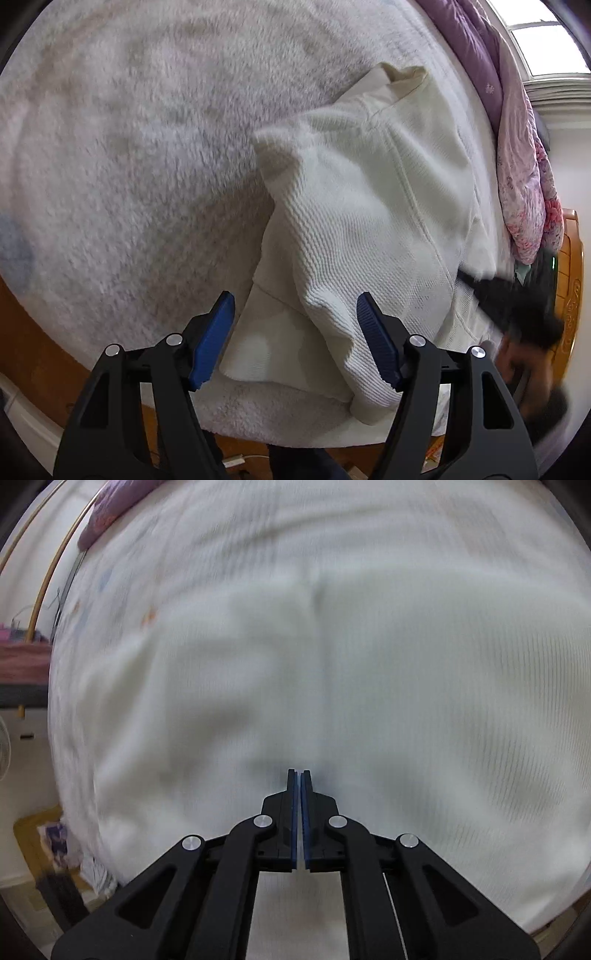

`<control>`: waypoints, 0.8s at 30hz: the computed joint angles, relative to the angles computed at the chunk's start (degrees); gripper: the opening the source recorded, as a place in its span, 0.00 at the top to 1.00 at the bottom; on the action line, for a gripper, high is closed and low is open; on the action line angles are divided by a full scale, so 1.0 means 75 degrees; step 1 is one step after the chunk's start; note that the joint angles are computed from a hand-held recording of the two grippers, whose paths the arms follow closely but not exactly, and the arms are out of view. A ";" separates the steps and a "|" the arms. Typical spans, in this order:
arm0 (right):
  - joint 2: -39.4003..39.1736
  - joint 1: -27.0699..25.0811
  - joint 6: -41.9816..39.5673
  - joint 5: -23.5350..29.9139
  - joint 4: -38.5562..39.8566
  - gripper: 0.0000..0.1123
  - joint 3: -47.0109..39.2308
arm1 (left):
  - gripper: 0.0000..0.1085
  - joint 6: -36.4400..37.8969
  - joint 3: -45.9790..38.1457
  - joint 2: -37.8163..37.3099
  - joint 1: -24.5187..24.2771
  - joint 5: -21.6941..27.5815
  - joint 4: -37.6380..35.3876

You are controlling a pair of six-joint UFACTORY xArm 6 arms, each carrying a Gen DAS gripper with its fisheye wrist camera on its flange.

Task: Fold large clothes

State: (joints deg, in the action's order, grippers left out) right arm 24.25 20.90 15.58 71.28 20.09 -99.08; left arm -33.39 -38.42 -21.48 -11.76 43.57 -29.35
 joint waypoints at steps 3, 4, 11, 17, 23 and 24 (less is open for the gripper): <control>-0.1413 0.0220 0.0419 -0.0829 -0.0146 0.99 0.1956 | 0.36 0.0197 -0.0106 0.0265 -0.0056 0.0114 -0.0221; -0.1710 0.0234 0.0654 -0.0754 -0.0040 0.99 0.2366 | 0.36 0.0229 -0.0141 0.0333 -0.0092 0.0116 -0.0161; -0.2853 0.0474 0.0945 -0.1539 0.0369 1.00 0.4388 | 0.36 0.0735 -0.0273 0.0734 -0.0095 0.0000 -0.0622; -0.2778 0.0305 0.0655 -0.1723 0.0648 1.00 0.4526 | 0.34 0.1129 0.0067 0.0581 0.0065 -0.0117 -0.1138; -0.3177 0.0193 0.0395 -0.1810 0.0627 1.00 0.4893 | 0.63 0.1656 -0.0293 0.0855 0.0049 0.0020 -0.1061; -0.3194 0.0303 0.0468 -0.1892 0.0602 0.98 0.4881 | 0.70 0.1728 -0.0323 0.0883 0.0057 0.0072 -0.1047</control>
